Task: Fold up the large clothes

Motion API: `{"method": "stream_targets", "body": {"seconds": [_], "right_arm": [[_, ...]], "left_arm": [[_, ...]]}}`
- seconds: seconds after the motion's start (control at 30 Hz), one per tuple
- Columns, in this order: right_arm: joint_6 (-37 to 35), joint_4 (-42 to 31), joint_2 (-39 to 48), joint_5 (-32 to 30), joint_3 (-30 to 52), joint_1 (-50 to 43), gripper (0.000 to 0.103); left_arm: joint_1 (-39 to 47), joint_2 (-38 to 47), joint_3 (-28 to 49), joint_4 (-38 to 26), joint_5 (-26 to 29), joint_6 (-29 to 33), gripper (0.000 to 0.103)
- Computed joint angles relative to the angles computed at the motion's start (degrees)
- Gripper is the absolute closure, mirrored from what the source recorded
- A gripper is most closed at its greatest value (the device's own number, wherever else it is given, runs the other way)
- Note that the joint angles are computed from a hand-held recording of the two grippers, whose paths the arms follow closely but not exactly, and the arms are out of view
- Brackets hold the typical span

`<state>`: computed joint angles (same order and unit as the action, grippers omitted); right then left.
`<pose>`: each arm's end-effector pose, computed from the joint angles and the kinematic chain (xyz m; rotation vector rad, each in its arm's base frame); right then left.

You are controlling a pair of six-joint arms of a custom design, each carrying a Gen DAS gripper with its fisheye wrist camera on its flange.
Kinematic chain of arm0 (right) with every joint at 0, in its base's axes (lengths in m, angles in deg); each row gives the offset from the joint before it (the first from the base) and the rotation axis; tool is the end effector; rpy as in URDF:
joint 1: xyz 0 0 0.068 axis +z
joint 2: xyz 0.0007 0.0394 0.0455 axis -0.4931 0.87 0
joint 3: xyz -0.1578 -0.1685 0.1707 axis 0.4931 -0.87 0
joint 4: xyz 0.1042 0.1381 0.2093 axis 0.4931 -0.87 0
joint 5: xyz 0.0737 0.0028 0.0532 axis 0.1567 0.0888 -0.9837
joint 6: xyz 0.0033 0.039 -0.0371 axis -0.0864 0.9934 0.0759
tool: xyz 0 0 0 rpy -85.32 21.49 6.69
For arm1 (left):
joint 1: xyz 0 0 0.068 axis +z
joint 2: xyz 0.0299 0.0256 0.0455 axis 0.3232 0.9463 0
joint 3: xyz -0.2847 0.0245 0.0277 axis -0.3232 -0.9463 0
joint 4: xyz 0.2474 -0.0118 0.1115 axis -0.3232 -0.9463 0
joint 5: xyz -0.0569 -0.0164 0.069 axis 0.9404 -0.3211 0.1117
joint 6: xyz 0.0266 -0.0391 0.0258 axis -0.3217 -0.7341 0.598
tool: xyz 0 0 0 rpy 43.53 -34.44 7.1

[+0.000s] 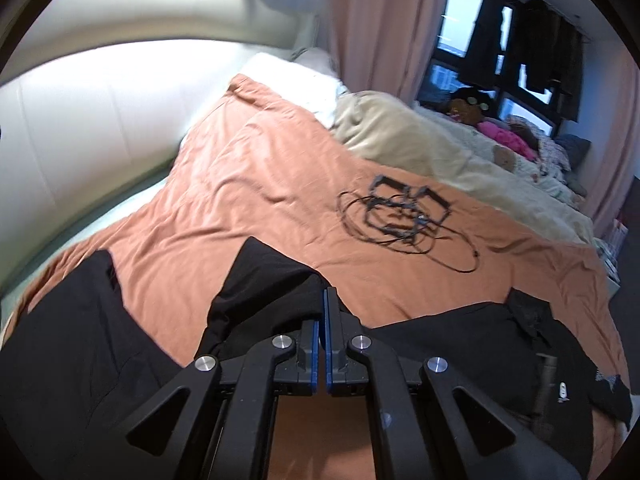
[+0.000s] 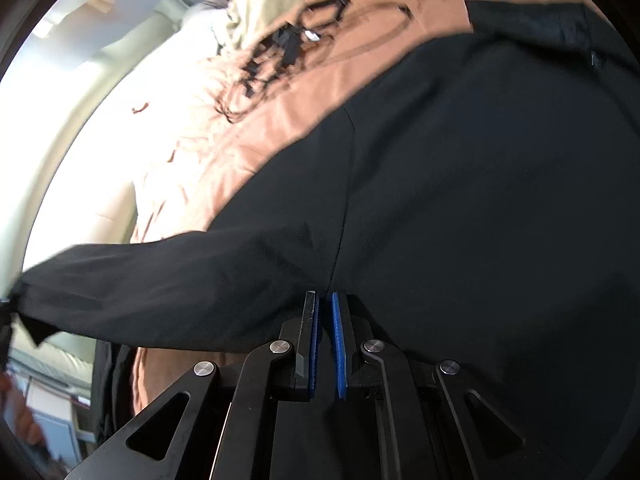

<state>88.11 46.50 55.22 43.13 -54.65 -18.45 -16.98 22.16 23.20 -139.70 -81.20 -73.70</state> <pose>0.2348 0.0596 0.0860 0.2365 2.5550 0.7604 0.0808 -0.0377 0.2888 -0.2630 2.1923 -0.1316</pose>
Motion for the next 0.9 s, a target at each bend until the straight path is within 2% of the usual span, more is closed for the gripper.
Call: {"method": "stream_targets", "body": {"seconds": [0.07,0.17,0.23,0.27,0.3,0.4,0.47,0.53,0.57,0.63,0.7,0.83,0.9], "right_arm": [[0.0,0.6,1.3,-1.0,0.3,-0.7,0.097],[-3.6,-7.6,-2.4,-2.9,1.5,-2.1,0.093],[-7.3,-12.4,-8.8,-3.1,0.2,-3.7,0.069],[-8.5,-14.5,-12.4,-2.9,-0.6,-4.7,0.048],[-10.5,-17.8,-18.1,-3.0,-1.8,-6.8,0.039],[-17.9,-29.4,-28.7,-7.7,-2.2,-15.8,0.039],[-23.8,-36.9,-32.5,-11.5,-1.6,-23.1,0.039],[-34.0,-47.0,-35.7,-16.4,0.3,-34.2,0.039],[-36.7,-49.2,-35.3,-17.6,1.5,-37.0,0.039],[-46.7,-56.6,-35.0,-20.5,3.2,-46.5,0.039],[-59.6,-64.1,-31.5,-23.0,5.6,-57.7,0.039],[-75.4,-73.0,-25.8,-24.0,9.7,-71.7,0.039],[-80.1,-75.5,-22.7,-24.2,11.8,-76.0,0.039]], "left_arm": [[-8.6,4.1,3.1,-0.9,-6.2,-4.4,0.099],[-18.1,9.8,7.9,-0.7,-12.2,-8.9,0.099],[-22.2,13.5,10.4,0.5,-14.4,-10.2,0.099],[-24.2,15.5,11.7,1.3,-15.4,-10.9,0.099],[-25.7,17.5,12.9,2.1,-16.0,-11.2,0.099],[-30.1,23.0,16.3,4.5,-17.7,-11.6,0.099],[-32.0,26.7,18.4,5.9,-18.3,-11.2,0.099],[-33.7,30.6,20.6,8.3,-17.9,-10.5,0.099],[-33.8,31.7,21.0,9.3,-17.5,-9.9,0.099],[-34.8,35.4,22.9,11.5,-16.6,-9.1,0.099],[-36.5,39.2,24.9,13.4,-16.4,-8.5,0.099],[-38.1,45.7,29.4,15.7,-14.9,-6.8,0.099],[-38.8,49.3,32.0,16.9,-14.1,-6.0,0.099]]}}
